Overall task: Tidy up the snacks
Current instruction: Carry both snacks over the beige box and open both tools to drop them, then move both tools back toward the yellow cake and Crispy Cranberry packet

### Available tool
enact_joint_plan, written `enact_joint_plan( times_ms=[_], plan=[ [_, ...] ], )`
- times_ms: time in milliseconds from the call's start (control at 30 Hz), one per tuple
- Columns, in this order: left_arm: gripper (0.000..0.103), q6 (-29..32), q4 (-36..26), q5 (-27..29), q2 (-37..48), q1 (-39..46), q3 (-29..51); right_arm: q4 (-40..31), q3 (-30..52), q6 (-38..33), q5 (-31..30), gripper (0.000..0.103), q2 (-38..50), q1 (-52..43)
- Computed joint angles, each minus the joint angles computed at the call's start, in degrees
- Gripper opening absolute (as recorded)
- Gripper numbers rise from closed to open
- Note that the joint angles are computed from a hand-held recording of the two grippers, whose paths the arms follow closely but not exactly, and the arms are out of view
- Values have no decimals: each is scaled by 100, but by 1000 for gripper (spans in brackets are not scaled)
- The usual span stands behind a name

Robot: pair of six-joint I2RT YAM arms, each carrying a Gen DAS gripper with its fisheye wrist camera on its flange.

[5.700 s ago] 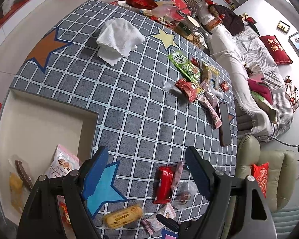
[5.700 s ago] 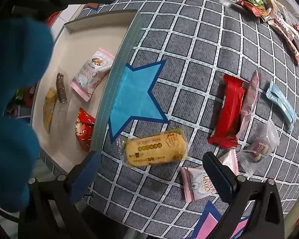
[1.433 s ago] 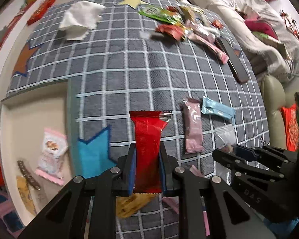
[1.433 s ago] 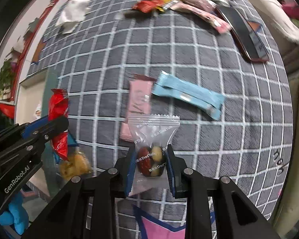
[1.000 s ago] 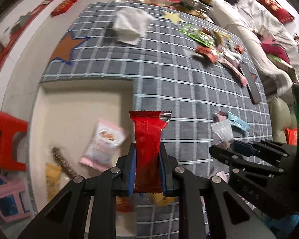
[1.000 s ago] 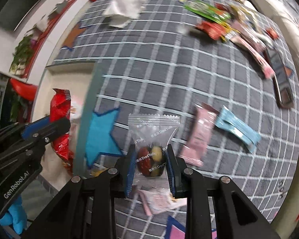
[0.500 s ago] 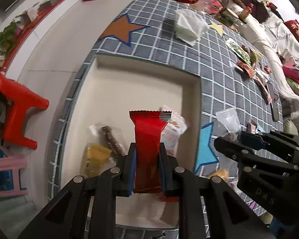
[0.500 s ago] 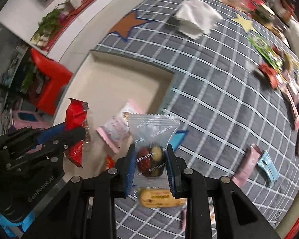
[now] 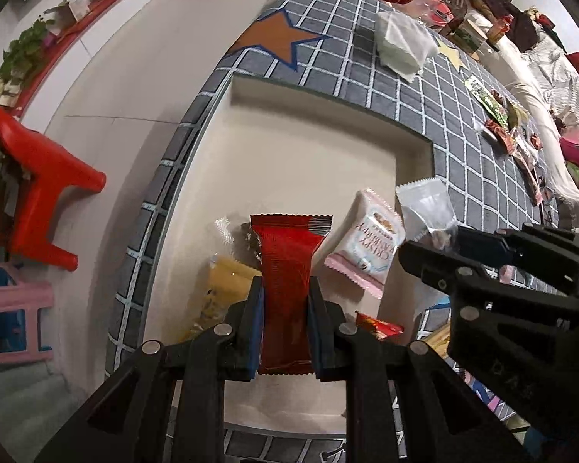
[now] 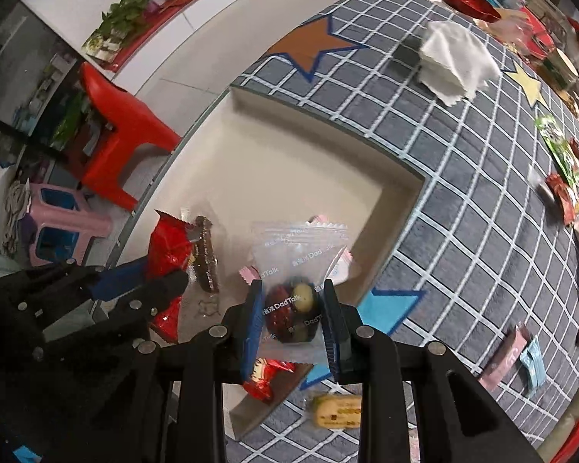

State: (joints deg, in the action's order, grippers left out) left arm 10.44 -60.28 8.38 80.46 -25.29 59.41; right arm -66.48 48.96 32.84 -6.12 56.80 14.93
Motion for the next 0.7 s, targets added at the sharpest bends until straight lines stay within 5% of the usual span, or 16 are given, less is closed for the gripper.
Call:
enact_joint_plan(
  times_ms=[300, 500, 533, 567, 633, 700],
  plan=[
    [26, -29, 150, -272, 93, -117, -283, 400, -132, 83, -263, 30, 350, 66],
    [71, -135, 197, -389, 71, -138, -332, 406, -230, -4, -448, 30, 350, -9],
    [74, -165, 198, -416, 70, -139, -319, 381, -243, -17, -474, 35, 328, -48],
    [76, -195, 193, -436, 91, -144, -298, 337, -258, -14, -469, 58, 281, -93],
    [78, -226, 195, -468, 122, -144, -275, 231, -269, 3, -393, 86, 92, -225],
    [79, -249, 148, -468, 185, -145, -208, 79, -280, -34, -340, 88, -95, -378]
  ],
)
